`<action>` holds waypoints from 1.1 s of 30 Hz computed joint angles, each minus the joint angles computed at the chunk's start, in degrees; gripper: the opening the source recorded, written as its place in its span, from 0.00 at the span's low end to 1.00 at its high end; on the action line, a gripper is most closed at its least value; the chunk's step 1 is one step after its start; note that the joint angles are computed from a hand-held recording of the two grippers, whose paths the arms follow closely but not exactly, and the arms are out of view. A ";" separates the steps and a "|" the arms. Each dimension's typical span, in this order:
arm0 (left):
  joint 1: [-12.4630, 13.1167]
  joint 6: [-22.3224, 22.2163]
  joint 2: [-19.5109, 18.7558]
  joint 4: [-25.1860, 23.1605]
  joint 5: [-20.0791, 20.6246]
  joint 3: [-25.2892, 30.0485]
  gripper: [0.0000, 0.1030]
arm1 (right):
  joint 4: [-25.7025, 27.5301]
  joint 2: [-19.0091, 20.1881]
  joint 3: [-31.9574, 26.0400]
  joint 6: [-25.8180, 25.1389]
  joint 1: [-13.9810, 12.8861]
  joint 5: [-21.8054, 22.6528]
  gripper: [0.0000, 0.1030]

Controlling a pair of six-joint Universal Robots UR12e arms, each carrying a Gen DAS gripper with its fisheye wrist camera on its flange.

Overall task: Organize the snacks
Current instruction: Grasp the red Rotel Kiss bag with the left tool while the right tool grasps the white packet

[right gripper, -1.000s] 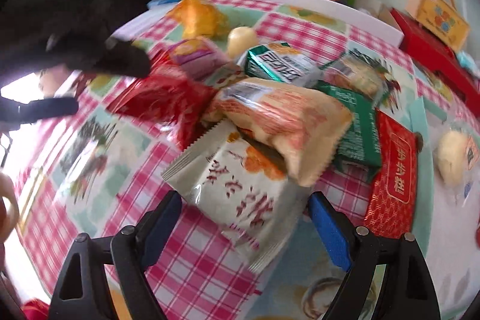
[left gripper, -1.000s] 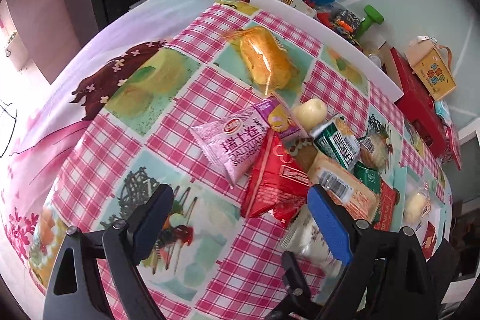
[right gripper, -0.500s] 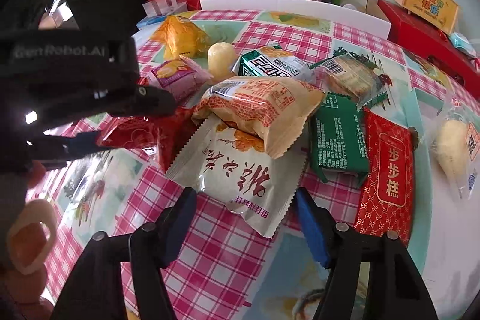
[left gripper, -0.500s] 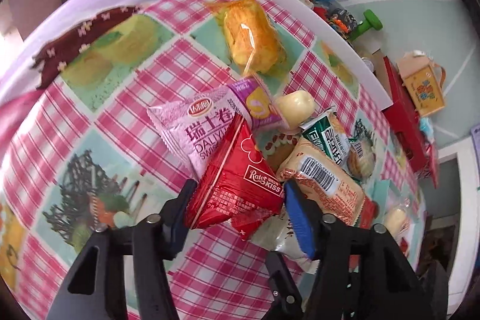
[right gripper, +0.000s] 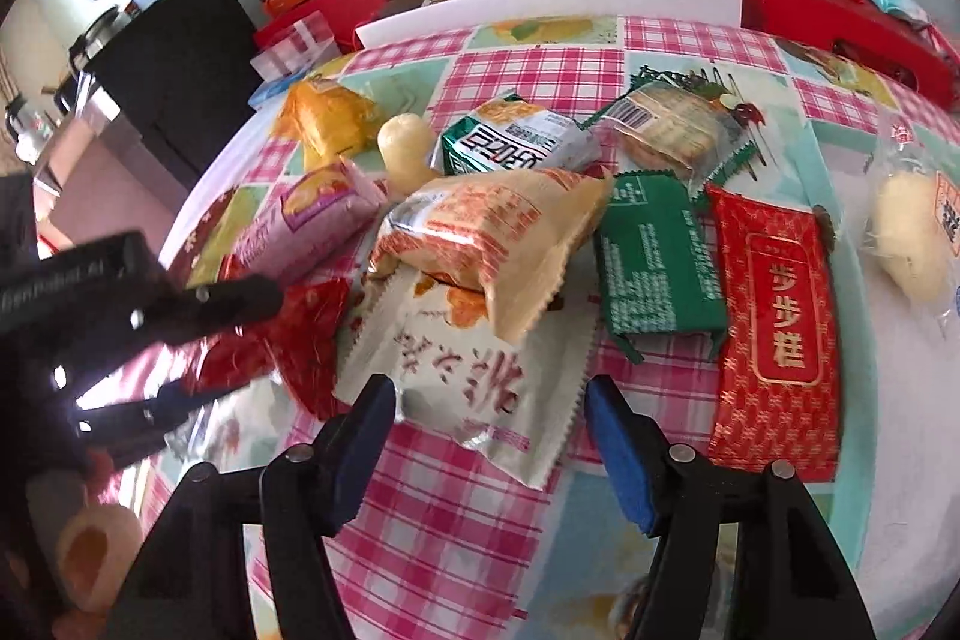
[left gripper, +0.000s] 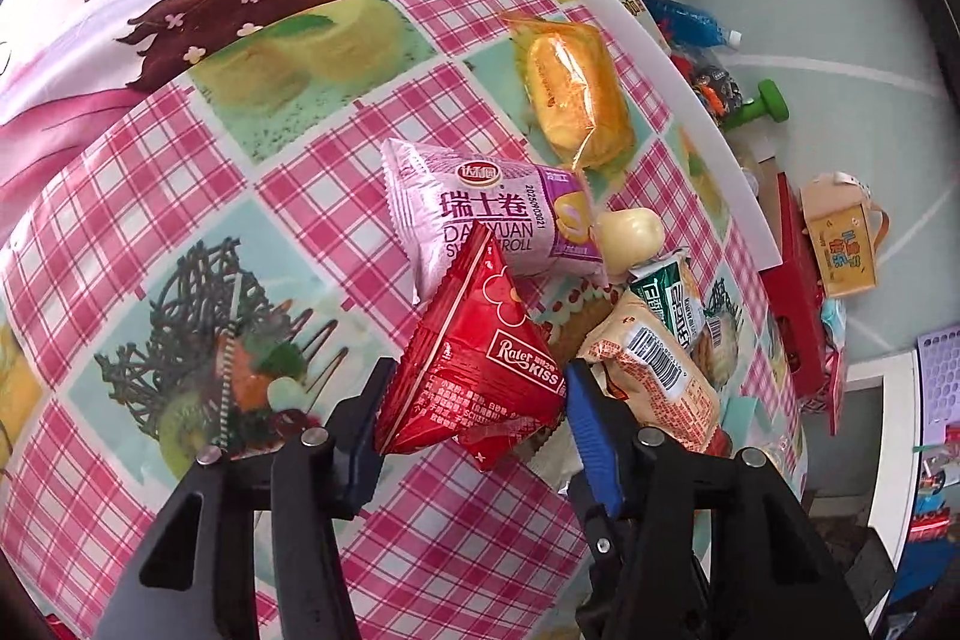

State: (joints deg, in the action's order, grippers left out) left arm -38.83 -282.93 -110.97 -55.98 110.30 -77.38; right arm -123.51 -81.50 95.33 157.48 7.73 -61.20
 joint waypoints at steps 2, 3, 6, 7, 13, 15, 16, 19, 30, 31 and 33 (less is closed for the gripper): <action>0.02 -0.09 -0.03 -0.24 -0.01 0.09 0.55 | -1.32 0.08 0.09 1.18 0.56 -1.11 0.70; 0.00 -0.07 -0.03 -0.68 0.02 0.22 0.55 | -2.42 0.09 0.28 1.56 0.94 -2.11 0.70; -0.19 -0.20 0.48 -1.33 0.04 -0.19 0.55 | -5.17 -0.18 1.04 2.05 1.95 -5.31 0.70; -0.12 -0.14 0.36 -1.54 0.00 0.01 0.55 | -6.27 -0.20 1.27 2.52 2.40 -6.53 0.70; -0.03 0.05 0.43 -1.43 -0.38 -0.11 0.55 | -9.52 -0.40 2.19 1.95 3.74 -10.07 0.67; -0.05 -0.17 0.35 -1.56 -0.31 0.05 0.55 | -9.78 -0.43 2.28 2.14 3.54 -9.17 0.52; -0.07 -0.26 0.31 -1.62 -0.24 0.11 0.55 | -9.47 -0.46 2.23 2.06 3.38 -8.89 0.50; -0.18 -0.62 0.36 -1.68 -0.02 0.11 0.55 | -8.71 -0.59 2.24 2.15 2.77 -7.42 0.48; -1.06 -1.07 0.48 -0.66 2.70 0.48 0.54 | -4.52 -1.72 1.77 2.56 0.25 -1.84 0.29; -1.11 -1.07 0.47 -0.56 2.89 0.55 0.54 | -4.18 -1.81 1.74 2.52 0.02 -1.37 0.28; -1.24 -0.84 0.41 -0.32 3.23 0.74 0.54 | -3.30 -1.95 1.56 2.90 -0.51 -0.14 0.23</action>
